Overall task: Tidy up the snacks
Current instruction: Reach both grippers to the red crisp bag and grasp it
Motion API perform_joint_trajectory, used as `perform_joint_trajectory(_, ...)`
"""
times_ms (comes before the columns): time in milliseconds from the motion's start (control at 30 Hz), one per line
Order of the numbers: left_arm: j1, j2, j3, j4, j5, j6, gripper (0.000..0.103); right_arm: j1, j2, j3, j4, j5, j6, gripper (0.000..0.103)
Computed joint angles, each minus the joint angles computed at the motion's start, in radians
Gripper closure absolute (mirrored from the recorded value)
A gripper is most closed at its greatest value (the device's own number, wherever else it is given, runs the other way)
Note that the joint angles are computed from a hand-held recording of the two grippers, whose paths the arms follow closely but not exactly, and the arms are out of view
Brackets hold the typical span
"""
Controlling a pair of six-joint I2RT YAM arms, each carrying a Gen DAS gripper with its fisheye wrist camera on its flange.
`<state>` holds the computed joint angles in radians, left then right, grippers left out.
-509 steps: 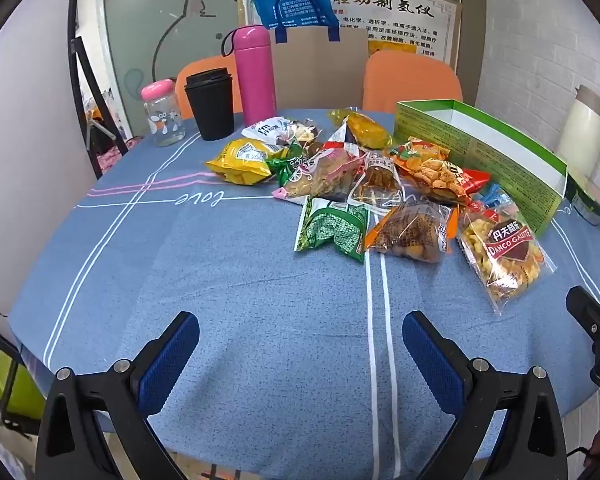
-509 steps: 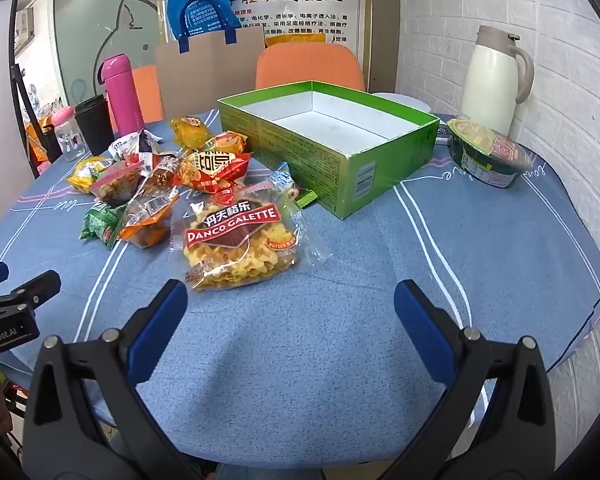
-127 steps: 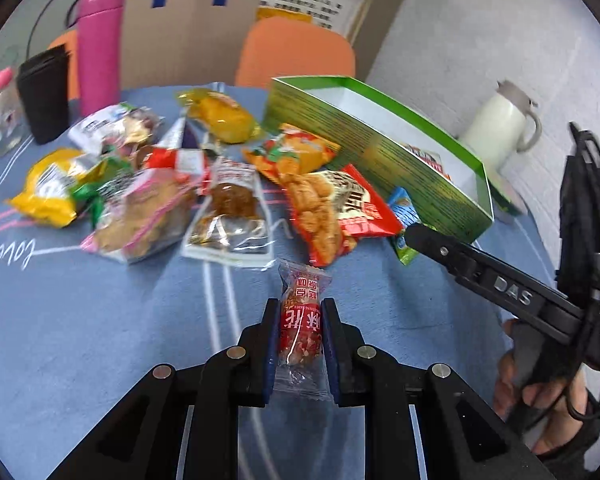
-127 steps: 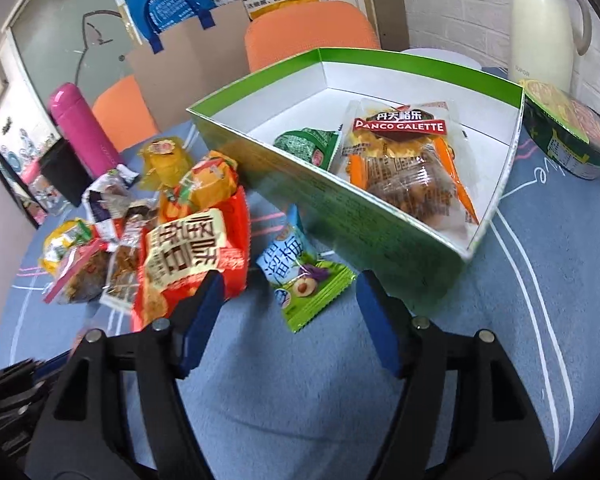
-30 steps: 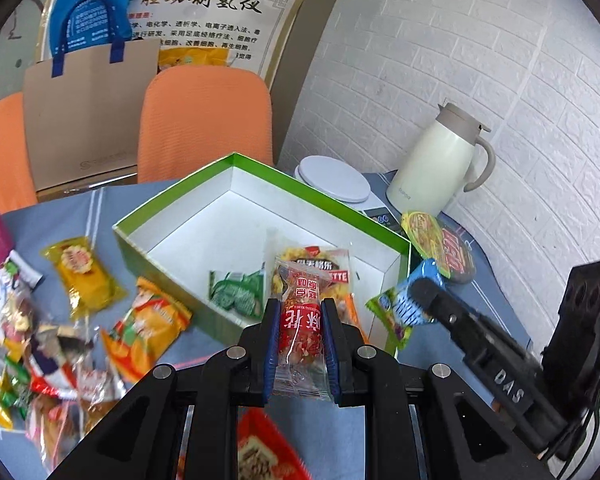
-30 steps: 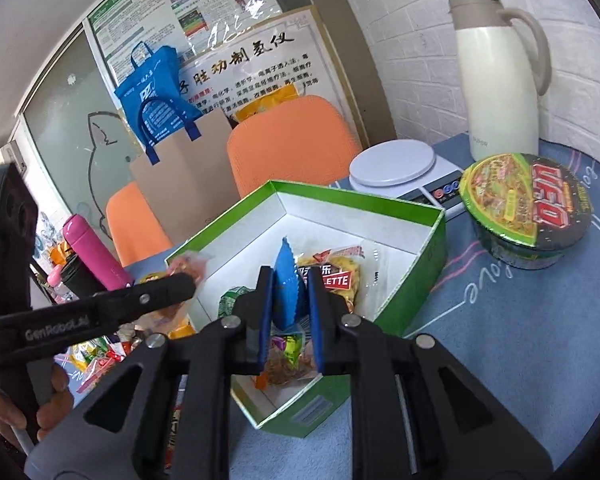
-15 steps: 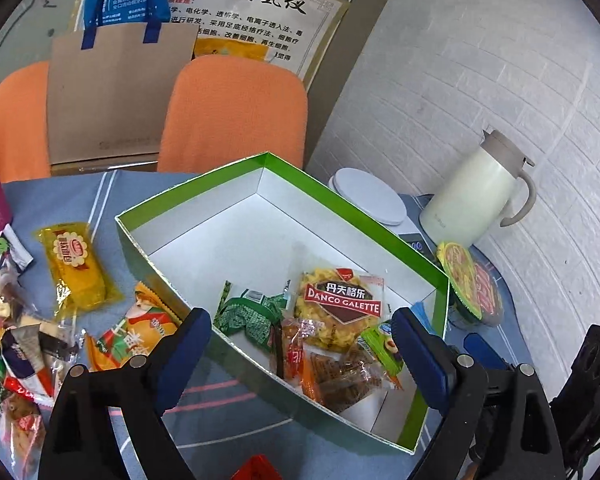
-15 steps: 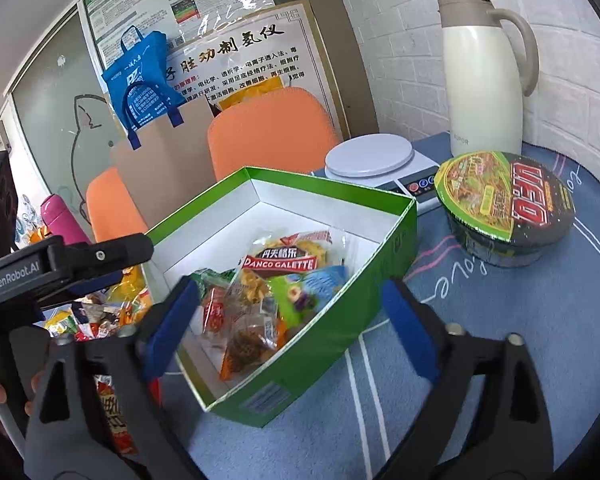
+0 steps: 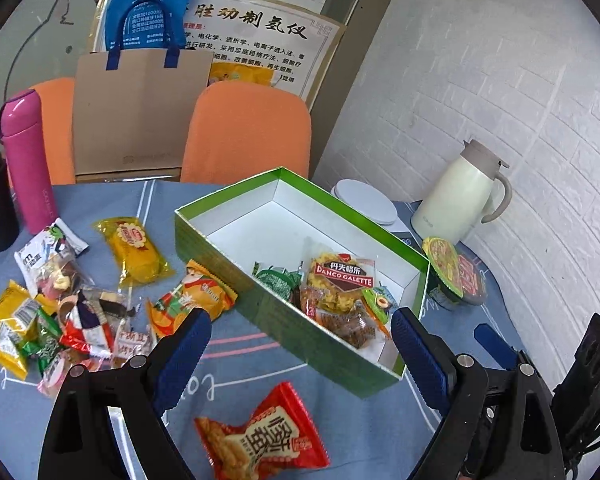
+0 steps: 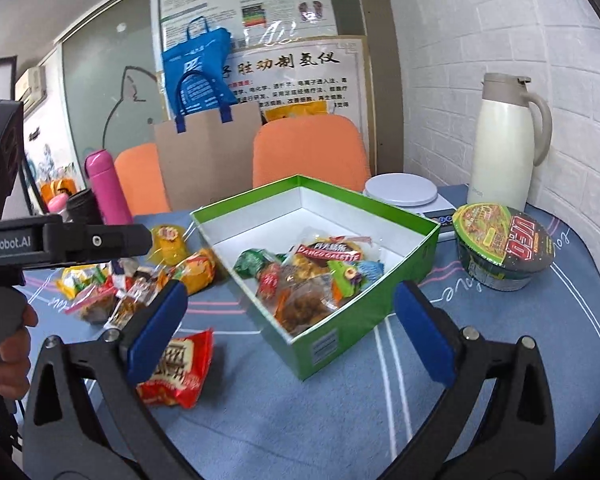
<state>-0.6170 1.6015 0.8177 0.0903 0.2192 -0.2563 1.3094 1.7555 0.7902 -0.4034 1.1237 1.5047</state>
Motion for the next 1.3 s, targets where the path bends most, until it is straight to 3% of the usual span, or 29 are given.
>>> perform_joint_trajectory(300, 0.088, -0.125, -0.244, 0.051, 0.043, 0.034, 0.01, 0.031, 0.073, -0.04, 0.298, -0.062, -0.142, 0.001)
perform_joint_trajectory(533, 0.186, -0.084, -0.375, 0.144, 0.12, 0.005, 0.01, 0.006, 0.123, -0.032, 0.349, -0.195, -0.143, 0.001)
perform_joint_trajectory(667, 0.221, -0.027, -0.424, 0.223, 0.175, -0.025, 0.01, -0.02, 0.141, -0.069, 0.466, -0.272, -0.152, 0.001)
perform_joint_trajectory(833, 0.196, 0.003, -0.427, 0.259, 0.176, -0.018, 0.011, -0.04, 0.154, -0.08, 0.514, -0.32, -0.16, 0.001)
perform_joint_trajectory(967, 0.169, 0.027, -0.403, 0.253, 0.177, -0.004, 0.028, -0.059, 0.159, -0.088, 0.558, -0.351, -0.183, 0.017)
perform_joint_trajectory(1033, 0.169, 0.048, -0.39, 0.25, 0.187, -0.001, 0.03, -0.07, 0.165, -0.091, 0.582, -0.369, -0.201, 0.032)
perform_joint_trajectory(1300, 0.183, 0.105, -0.341, 0.256, 0.237, -0.03, 0.034, -0.102, 0.17, -0.097, 0.638, -0.407, -0.242, 0.038)
